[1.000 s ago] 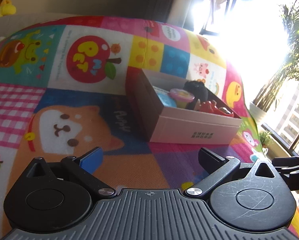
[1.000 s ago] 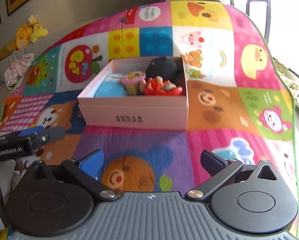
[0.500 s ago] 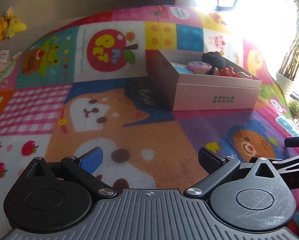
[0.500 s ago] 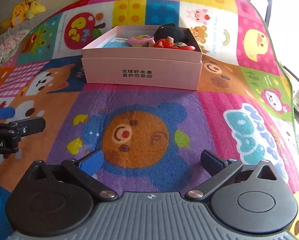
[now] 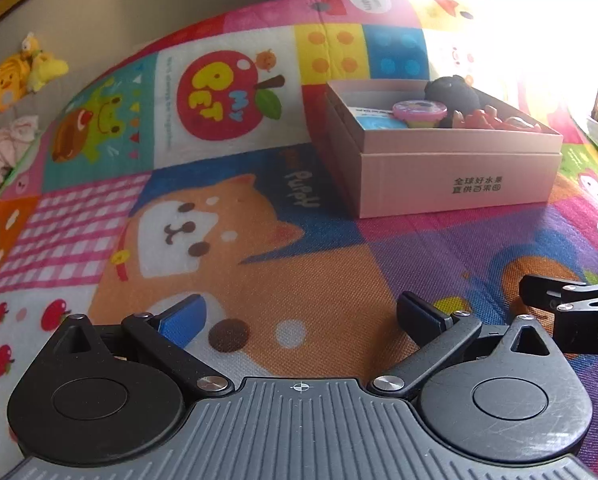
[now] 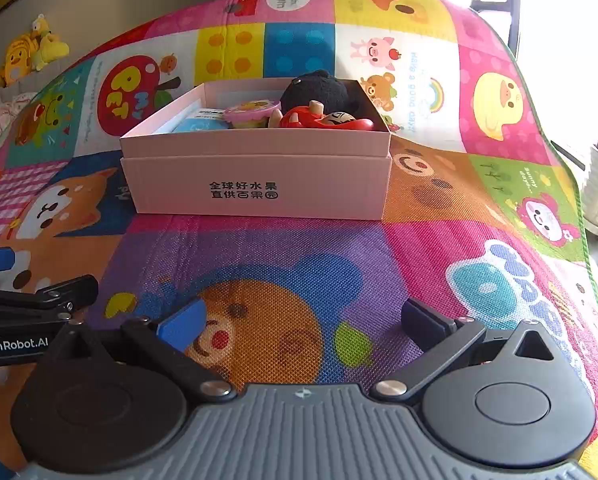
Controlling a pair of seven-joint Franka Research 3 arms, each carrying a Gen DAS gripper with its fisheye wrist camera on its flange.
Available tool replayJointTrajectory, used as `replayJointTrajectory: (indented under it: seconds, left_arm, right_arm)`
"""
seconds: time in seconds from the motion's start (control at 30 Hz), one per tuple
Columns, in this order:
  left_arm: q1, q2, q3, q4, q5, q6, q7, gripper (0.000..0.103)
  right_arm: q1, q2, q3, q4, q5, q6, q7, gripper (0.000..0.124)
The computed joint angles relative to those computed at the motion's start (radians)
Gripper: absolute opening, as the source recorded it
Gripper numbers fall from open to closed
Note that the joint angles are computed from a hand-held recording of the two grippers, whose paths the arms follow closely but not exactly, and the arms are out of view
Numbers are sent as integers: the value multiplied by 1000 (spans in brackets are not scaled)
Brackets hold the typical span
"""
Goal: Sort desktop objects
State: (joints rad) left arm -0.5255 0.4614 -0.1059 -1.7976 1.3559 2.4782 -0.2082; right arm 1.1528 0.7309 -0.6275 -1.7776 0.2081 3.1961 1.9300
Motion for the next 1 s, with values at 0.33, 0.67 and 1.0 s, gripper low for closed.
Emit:
replayJointTrajectory:
  seconds: [0.33,0.67,1.0]
  left_arm:
    - [12,-11,-1,-17,9,49,-47,103]
    - [5,-9,-2,-13,3,41,-45,103]
    - [4,-10,-3,-13,1,39,-43,103]
  right_arm:
    - [7,6,-8,2,1,-1,3,103]
    - [7,6,-7,1,2,0,1,103]
    - [8,6,-7,2,4,0,0,103]
